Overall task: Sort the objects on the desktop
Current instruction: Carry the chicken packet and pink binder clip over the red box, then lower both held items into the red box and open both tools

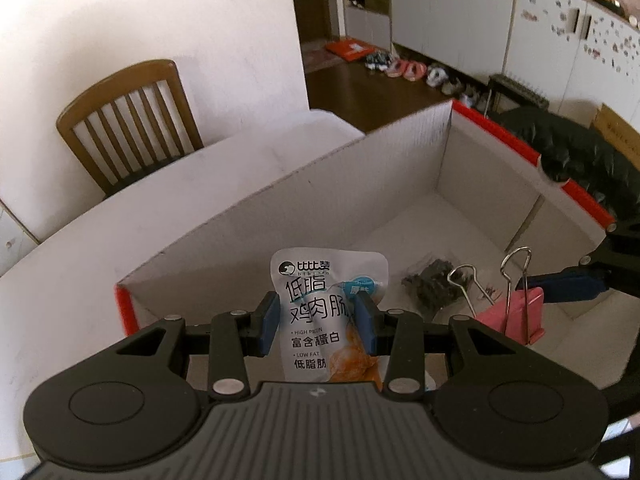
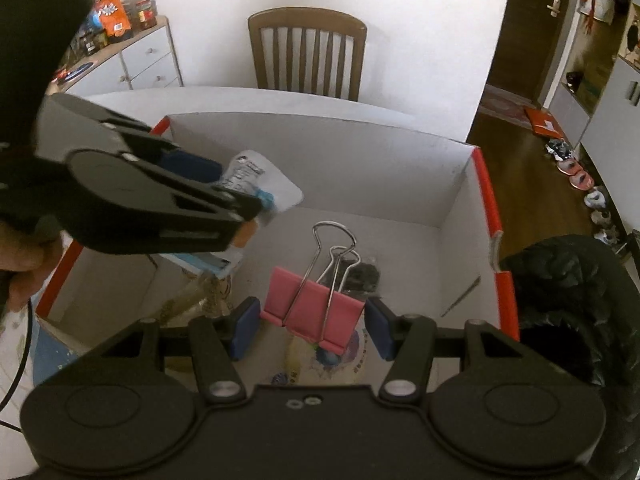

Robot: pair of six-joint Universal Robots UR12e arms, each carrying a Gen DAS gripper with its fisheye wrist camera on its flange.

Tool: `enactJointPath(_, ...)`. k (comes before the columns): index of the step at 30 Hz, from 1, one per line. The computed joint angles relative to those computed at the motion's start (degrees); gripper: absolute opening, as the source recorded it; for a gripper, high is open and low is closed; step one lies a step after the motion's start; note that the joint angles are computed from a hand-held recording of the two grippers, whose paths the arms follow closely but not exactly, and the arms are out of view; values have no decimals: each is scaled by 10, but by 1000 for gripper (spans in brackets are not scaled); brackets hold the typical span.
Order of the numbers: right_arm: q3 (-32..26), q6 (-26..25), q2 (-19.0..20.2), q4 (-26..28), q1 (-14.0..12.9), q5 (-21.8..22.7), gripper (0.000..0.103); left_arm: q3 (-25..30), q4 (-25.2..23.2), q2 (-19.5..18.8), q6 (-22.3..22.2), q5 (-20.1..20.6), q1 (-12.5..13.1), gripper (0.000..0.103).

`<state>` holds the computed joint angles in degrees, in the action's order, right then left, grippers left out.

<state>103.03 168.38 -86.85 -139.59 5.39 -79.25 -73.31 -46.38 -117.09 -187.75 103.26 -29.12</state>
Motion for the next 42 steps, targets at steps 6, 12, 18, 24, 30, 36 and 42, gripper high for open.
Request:
enactJointPath(6, -1, -15, 3, 15, 2, 0, 56, 18, -46, -11, -1, -14, 2, 39)
enactJointPath(12, -1, -19, 2, 31, 2, -2, 56, 30, -77, -17, 0, -32, 5, 40)
enactJointPath(18, 9, -10, -6, 37, -1, 3, 57, 37, -101, -19, -19, -36, 7, 42)
enactJointPath(24, 11, -3, -10, 38, -2, 1, 63, 29, -95, -10, -39, -43, 10, 56)
enactJointPath(30, 11, 16, -13, 30, -7, 3, 69, 7, -74, 6, -61, -56, 13, 56)
enactJointPath(36, 7, 17, -17, 33, -15, 17, 78, -17, -43, 26, -75, -67, 12, 56)
enactJointPath(42, 8, 20, -32, 38, -21, 25, 78, -41, -13, 47, -87, -76, 11, 56)
